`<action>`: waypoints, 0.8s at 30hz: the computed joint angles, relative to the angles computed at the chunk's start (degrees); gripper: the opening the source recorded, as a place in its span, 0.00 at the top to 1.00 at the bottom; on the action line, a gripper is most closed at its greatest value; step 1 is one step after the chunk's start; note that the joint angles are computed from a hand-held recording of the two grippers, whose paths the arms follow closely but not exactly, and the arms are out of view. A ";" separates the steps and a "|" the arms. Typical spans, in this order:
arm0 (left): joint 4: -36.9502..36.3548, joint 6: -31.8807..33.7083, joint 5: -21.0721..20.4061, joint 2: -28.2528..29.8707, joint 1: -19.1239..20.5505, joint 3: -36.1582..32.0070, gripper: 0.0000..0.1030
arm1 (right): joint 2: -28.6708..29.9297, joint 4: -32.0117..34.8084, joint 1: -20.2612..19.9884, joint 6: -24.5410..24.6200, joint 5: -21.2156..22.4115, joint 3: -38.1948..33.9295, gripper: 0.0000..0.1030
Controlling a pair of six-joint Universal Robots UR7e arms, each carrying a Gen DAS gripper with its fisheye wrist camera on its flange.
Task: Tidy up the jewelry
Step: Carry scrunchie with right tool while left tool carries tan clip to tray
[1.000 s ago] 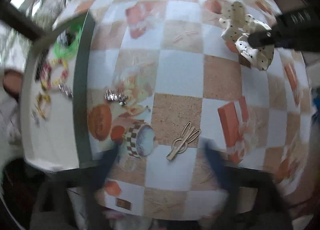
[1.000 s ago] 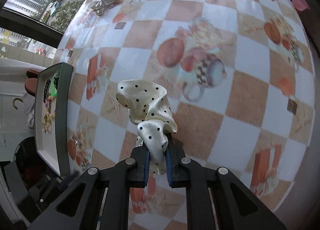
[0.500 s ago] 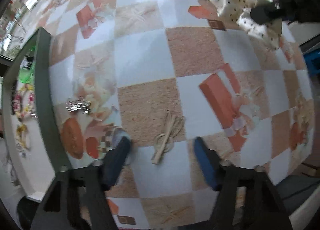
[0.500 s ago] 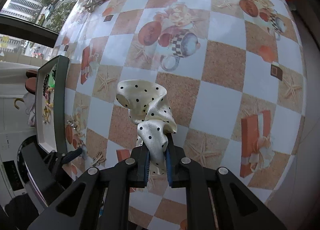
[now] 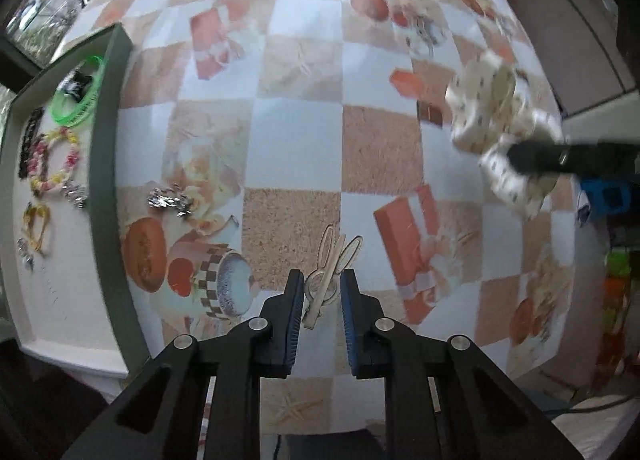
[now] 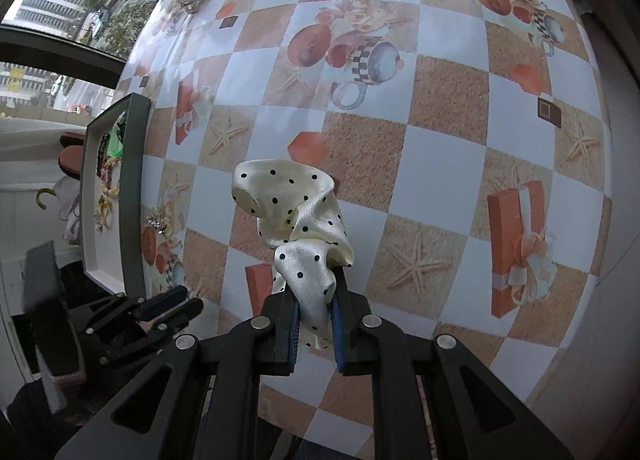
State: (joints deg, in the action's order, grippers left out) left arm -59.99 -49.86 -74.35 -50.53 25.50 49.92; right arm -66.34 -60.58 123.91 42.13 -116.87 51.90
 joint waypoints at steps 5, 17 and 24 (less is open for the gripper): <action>4.16 -1.99 2.27 2.63 -0.85 -7.43 0.78 | 0.53 0.12 0.87 -0.22 0.31 -1.49 0.86; 5.24 -2.39 7.39 3.88 -1.75 -10.76 0.78 | 1.34 -0.14 2.24 -0.86 -0.73 -4.16 0.86; 3.72 1.90 7.27 3.67 -1.03 -11.53 0.78 | 1.79 -0.50 3.54 2.91 -2.71 -4.40 0.86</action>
